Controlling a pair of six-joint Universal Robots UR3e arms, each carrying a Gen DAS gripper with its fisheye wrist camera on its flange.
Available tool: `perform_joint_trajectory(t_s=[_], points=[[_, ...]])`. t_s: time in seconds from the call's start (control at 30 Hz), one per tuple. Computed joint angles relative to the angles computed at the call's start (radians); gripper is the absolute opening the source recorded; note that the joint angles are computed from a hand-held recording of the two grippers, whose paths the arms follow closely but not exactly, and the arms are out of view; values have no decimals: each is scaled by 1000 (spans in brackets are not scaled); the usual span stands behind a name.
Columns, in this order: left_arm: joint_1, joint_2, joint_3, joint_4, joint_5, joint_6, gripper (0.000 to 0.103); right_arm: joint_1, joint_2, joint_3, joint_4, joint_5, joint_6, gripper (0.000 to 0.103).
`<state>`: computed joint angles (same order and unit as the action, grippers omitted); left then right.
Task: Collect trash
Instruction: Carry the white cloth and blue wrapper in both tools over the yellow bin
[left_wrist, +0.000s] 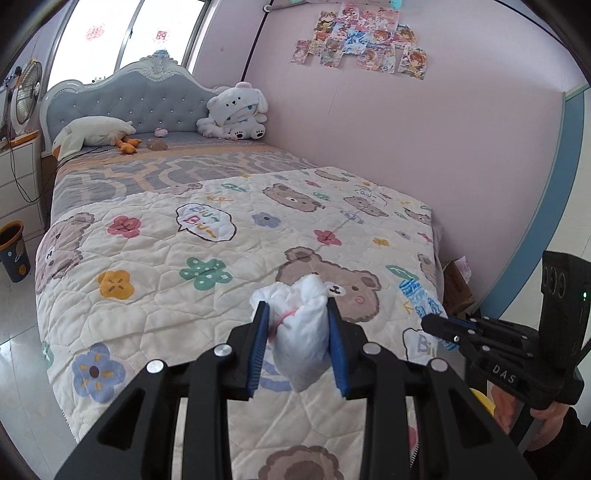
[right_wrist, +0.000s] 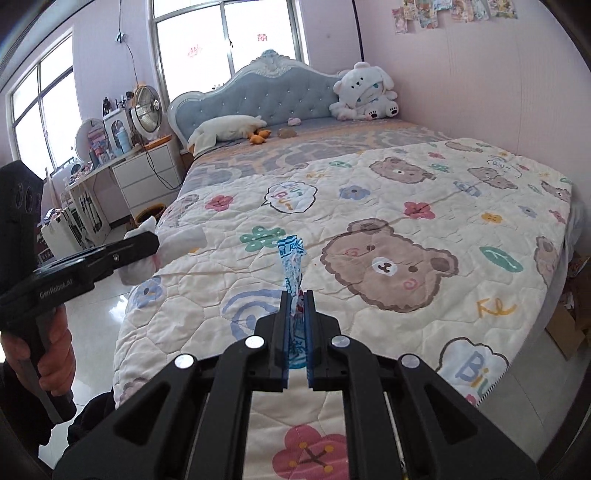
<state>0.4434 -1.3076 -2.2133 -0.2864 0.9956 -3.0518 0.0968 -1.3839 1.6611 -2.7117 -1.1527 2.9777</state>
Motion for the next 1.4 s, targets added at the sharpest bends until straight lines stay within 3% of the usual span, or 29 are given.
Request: perform_joint_trajectory(t_s=[0.27,0.5,0.63,0.77,0.87,1.0,1.2,1.4], points=[[-124,193,-70,-58,59,-35,29,-176,-336,272,67,108,-48,6],[-378,129,-50,14,213,-101,29,-476,-674,482,306,262,-203,7],[-513,19,-23,80,277,-143,29,-717,-891,544,617,371,-398,7],[-628,-112,12,142,313,-174,29,-980,-1086,533,1072,460,-698,7],[-704,-206,45,167,333,-186,30,-1172,-1178,488,1431,480,-956,7],[-778,-312,90,154,345,-194,30,-1385,-1221,445,1762,450,-1229,7],[-834,-428,135,135,314,-219,30,-1551,-1223,469,1903,383,-1395,7],[-883,-492,156,121,300,-222,30,-1598,-1191,502,1888,354,-1401,7]])
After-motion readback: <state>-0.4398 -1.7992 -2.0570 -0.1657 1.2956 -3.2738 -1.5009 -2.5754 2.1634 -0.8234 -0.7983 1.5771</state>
